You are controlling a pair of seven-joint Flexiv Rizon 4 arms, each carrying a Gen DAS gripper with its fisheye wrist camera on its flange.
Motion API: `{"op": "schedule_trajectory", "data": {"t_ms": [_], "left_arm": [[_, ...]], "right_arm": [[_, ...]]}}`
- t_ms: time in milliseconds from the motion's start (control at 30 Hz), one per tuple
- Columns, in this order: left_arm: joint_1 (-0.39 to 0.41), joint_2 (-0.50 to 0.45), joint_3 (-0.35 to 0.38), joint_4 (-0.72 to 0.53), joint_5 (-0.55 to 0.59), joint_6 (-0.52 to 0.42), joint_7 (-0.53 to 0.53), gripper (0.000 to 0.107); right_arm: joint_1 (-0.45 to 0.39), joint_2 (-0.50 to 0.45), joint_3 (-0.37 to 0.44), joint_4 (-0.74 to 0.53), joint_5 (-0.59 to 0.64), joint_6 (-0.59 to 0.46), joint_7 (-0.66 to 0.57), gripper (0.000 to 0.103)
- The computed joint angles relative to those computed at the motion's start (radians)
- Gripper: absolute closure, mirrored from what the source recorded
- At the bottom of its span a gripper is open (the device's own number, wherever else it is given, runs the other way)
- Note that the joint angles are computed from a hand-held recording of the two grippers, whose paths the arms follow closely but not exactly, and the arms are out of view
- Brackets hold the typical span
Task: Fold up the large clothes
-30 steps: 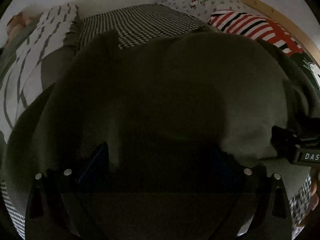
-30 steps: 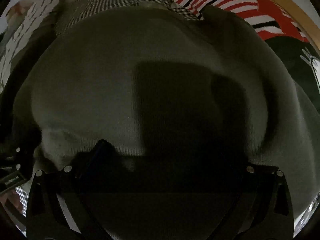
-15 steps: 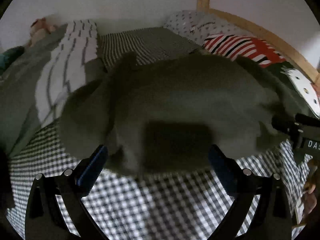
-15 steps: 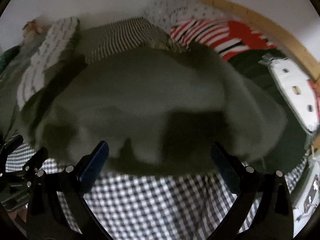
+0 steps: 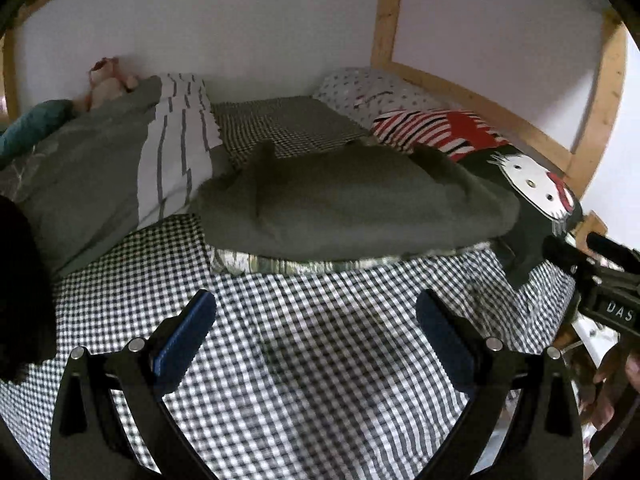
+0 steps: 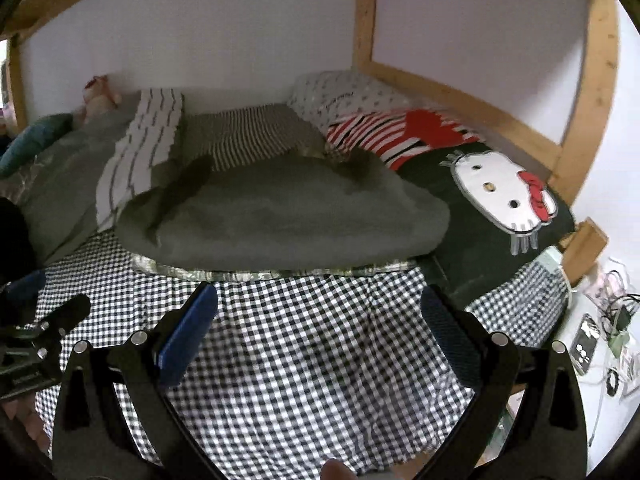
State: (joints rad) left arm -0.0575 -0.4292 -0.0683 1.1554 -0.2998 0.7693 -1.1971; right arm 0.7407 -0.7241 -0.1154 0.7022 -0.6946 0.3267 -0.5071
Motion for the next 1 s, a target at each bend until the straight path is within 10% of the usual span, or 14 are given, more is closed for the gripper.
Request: {"op": "schedule_trajectory", "data": {"t_ms": [1000], "left_arm": [[-0.048,0.575,0.084,0.703,-0.022,0.131,0.077,0.008]], "right_arm": [[0.135,0.424,0.272,0.638,-0.225,-0.128,0.361,0.003]]}}
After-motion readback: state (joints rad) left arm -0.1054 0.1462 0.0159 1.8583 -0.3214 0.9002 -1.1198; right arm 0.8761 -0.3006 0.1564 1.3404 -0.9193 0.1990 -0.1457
